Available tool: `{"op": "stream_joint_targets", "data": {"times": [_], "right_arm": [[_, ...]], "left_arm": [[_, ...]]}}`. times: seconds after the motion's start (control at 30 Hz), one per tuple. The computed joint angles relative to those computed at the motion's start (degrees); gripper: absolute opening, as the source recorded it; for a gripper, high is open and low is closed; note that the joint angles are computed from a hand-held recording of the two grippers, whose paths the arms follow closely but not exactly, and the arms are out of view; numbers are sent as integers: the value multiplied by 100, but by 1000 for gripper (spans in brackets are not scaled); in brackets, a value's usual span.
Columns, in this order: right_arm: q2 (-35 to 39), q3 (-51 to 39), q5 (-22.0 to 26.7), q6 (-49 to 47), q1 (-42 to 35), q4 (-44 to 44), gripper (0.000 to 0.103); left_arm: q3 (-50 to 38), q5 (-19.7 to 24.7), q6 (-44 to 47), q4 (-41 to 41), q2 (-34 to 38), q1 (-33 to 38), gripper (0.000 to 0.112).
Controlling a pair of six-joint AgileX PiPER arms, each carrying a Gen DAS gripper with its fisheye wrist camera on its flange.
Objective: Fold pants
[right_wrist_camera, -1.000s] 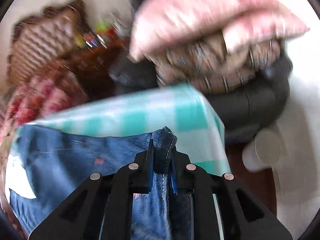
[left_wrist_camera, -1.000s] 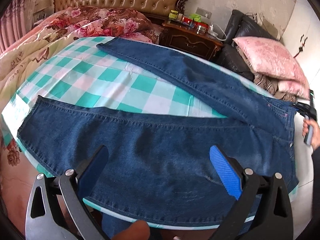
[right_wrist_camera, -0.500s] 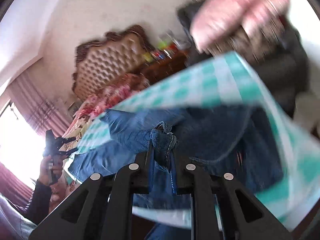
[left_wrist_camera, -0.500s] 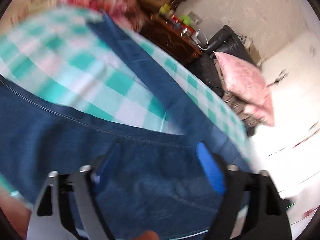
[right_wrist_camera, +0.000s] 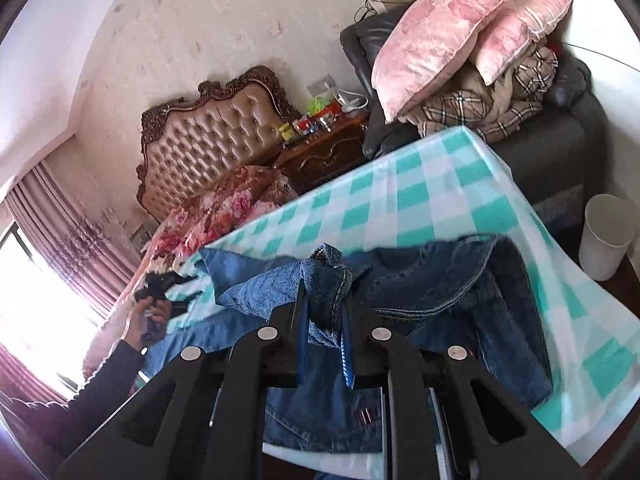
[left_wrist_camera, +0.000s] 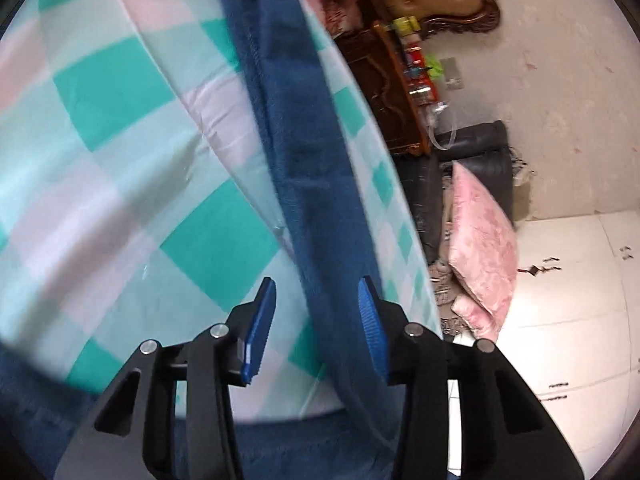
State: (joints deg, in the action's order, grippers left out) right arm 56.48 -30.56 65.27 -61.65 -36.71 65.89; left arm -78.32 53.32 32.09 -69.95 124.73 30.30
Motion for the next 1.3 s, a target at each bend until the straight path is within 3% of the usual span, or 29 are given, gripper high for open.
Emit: {"op": "stream_joint_targets", "data": {"times": [0.2, 0.3, 0.37, 0.43, 0.6, 0.73, 0.77, 0.87, 0.97, 1.0, 1.03, 1.07, 1.17, 1.3], "right_arm": [[125, -257, -232, 209, 257, -64, 16], [128, -288, -227, 309, 257, -138, 16], [135, -301, -225, 364, 195, -214, 16], [172, -325, -198, 419, 51, -295, 16], [418, -408, -283, 635, -278, -617, 16], [812, -306, -703, 1195, -345, -1084, 17], [887, -237, -834, 1263, -334, -1173, 23], [1132, 30, -1333, 1580, -163, -1490, 32], [1268, 317, -1184, 1415, -496, -1325, 37], [1181, 408, -1133, 1416, -689, -1339, 42], [1105, 474, -1077, 1421, -864, -1342, 58], [1031, 544, -935, 1336, -1158, -1317, 67], [892, 801, -344, 938, -2040, -1358, 68], [808, 918, -35, 960, -2355, -1369, 68]], "left_arm": [[-684, 64, -473, -15, 620, -201, 36], [-1243, 122, -967, 422, 834, -292, 9], [-1213, 118, -1093, 640, 697, -254, 7], [-727, 179, -759, 550, 190, -59, 1], [1344, 485, 869, 90, -1818, 793, 1], [3420, 1243, 1880, 312, -3267, 2178, 1], [3901, 1233, 2232, 326, -3421, 2454, 1], [4785, 1065, 3021, 572, -3281, 3071, 1], [5023, 950, 3471, 547, -2914, 3394, 1], [5035, 959, 3562, 519, -2885, 3437, 1], [5052, 938, 3573, 455, -2941, 3368, 1], [5044, 945, 3579, 439, -2969, 3336, 1], [5032, 978, 3620, 442, -3024, 3320, 1], [4999, 901, 3538, 260, -2963, 3096, 1]]}}
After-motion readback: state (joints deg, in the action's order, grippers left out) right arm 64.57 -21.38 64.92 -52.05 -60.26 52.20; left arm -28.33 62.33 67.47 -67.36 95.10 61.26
